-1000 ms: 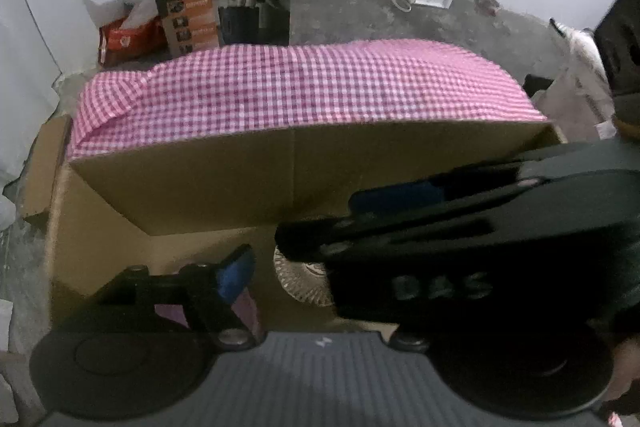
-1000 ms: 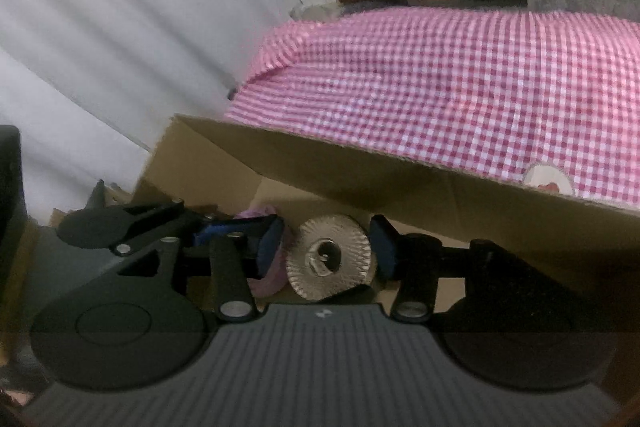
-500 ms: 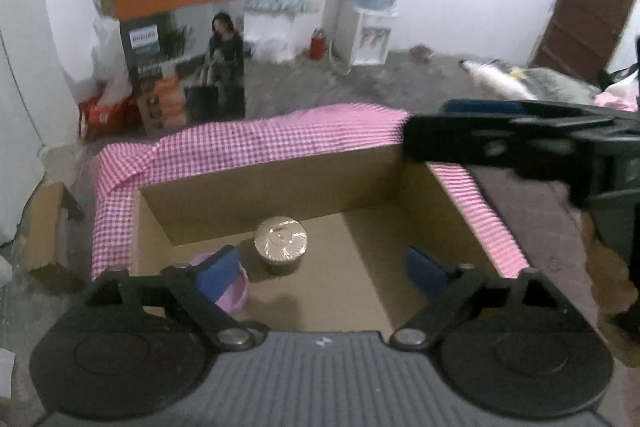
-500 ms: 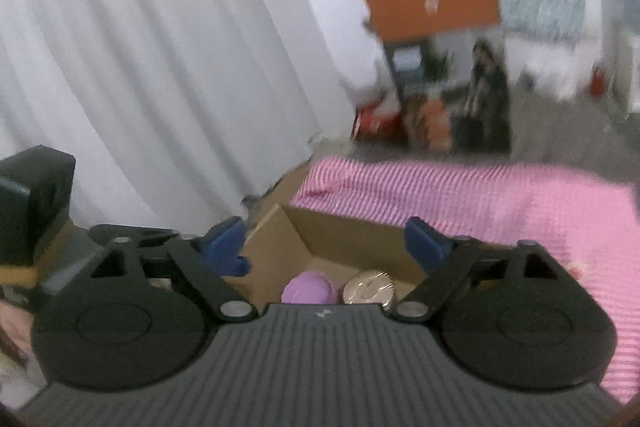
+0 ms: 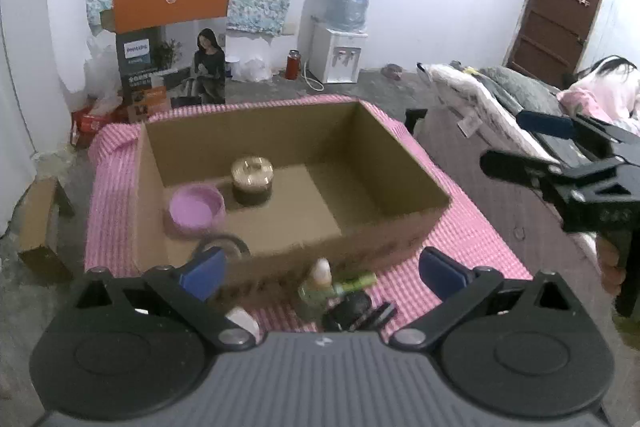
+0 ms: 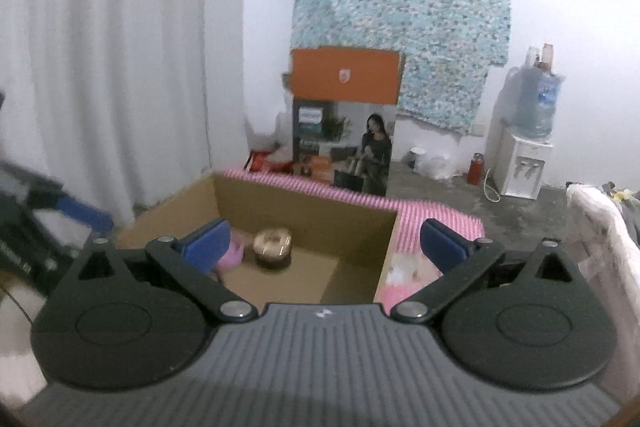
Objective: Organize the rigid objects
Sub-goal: 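Open the right tool and move it back out toward the table objects, then lower the right tool onto the black tube and close its fingers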
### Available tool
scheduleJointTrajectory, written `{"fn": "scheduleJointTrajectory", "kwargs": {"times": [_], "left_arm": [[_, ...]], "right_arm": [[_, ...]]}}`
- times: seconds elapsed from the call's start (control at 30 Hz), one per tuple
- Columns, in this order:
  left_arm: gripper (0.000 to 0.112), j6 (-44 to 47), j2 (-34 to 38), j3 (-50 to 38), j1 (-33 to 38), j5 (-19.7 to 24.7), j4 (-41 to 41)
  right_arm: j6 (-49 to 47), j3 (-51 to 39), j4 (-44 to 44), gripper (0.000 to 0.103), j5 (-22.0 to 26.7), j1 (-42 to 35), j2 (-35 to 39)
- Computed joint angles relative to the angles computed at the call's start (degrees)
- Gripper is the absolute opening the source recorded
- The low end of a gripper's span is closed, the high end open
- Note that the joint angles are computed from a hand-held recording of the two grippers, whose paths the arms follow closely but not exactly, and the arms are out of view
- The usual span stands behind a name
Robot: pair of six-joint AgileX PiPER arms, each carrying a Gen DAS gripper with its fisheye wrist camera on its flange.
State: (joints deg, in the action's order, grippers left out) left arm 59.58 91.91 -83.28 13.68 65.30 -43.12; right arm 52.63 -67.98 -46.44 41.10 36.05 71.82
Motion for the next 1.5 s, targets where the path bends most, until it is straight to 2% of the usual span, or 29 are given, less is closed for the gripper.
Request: {"fn": "scheduleJointTrajectory", "kwargs": {"times": [0.07, 0.17, 0.27, 0.4, 0.5, 0.67, 0.77, 0.83, 0.93, 1.03, 1.23, 1.37, 1.5], "left_arm": [[0.103, 2.7, -1.2, 4.3, 1.4, -0.5, -1.8], [0.103, 5.9, -2.3, 10.1, 1.9, -2.5, -3.3], [0.103, 9.8, -2.5, 15.5, 2.1, -5.0, -4.4], [0.103, 13.8, -1.7, 20.5, 0.9, -8.9, -4.7], [0.103, 16.6, -1.5, 23.4, -1.0, -12.6, -4.7], [0.100, 22.0, -1.1, 27.0, -3.5, -18.4, -6.6], [0.094, 24.9, -0.2, 27.8, -4.7, -20.1, -7.6], [0.089, 26.0, 0.3, 28.2, -5.7, -21.1, -7.6], [0.075, 25.9, 1.3, 27.9, -7.0, -22.0, -6.7], [0.061, 24.5, 2.5, 26.7, -7.8, -21.8, -5.5], [0.040, 22.6, 3.7, 25.2, -8.6, -21.7, -4.4], [0.031, 20.5, 4.3, 23.8, -8.4, -19.4, -3.1], [0.029, 19.3, 3.7, 23.4, -7.6, -16.4, -1.7]], "right_arm": [[0.8, 2.9, 1.7, 0.102, -0.2, 1.6, -1.8], [9.5, 8.7, 1.1, 0.102, -0.6, 5.5, -6.0], [14.7, 14.4, 3.6, 0.102, -4.3, 6.6, -8.9], [16.4, 16.1, 9.5, 0.102, -6.5, 5.7, -4.8], [17.0, 17.9, 13.2, 0.102, -12.1, 3.3, -2.0], [19.4, 18.6, 13.8, 0.095, -16.2, 1.9, 2.9], [13.4, 17.1, 19.7, 0.085, -18.4, -1.3, 6.2], [8.3, 15.8, 24.4, 0.074, -19.4, -3.4, 8.7], [1.5, 15.1, 31.1, 0.062, -20.4, -5.3, 10.9], [-2.1, 14.2, 34.2, 0.050, -20.0, -6.3, 12.4], [-8.3, 13.0, 39.8, 0.037, -19.9, -8.0, 14.9], [-14.1, 12.6, 45.5, 0.035, -20.1, -8.9, 15.7], [-16.5, 12.6, 48.5, 0.033, -20.4, -8.8, 16.0]]}}
